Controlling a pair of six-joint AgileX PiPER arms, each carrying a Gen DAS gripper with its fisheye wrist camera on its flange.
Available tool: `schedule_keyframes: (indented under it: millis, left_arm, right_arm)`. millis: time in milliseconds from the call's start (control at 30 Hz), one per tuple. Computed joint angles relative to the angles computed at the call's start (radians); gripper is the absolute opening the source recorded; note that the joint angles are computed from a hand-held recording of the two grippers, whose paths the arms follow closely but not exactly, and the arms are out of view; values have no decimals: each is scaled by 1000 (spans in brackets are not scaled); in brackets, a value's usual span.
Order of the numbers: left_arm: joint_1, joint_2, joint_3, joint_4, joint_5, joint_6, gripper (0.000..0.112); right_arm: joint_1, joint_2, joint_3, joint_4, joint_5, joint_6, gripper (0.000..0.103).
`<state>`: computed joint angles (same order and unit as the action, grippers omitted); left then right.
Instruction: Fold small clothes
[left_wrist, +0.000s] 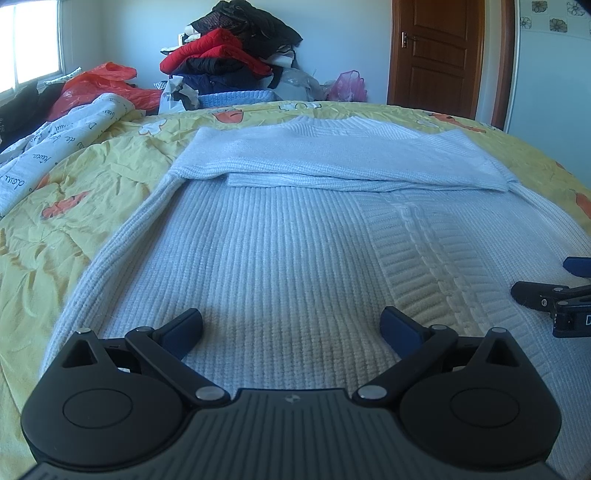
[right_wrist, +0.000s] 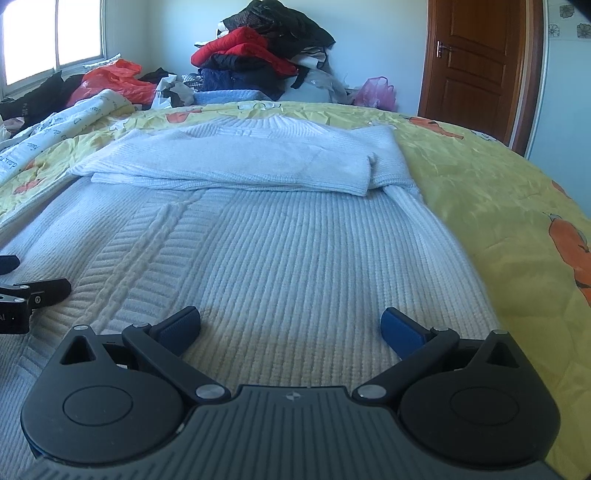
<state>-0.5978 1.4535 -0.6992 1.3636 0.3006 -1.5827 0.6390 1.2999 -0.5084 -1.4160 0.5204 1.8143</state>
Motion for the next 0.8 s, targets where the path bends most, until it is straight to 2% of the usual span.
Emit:
schedule_keyframes:
  millis: [800]
  left_arm:
    - [0, -2, 2, 3, 0, -4, 103]
  right_arm:
    - [0, -5, 9, -13, 2, 14, 101]
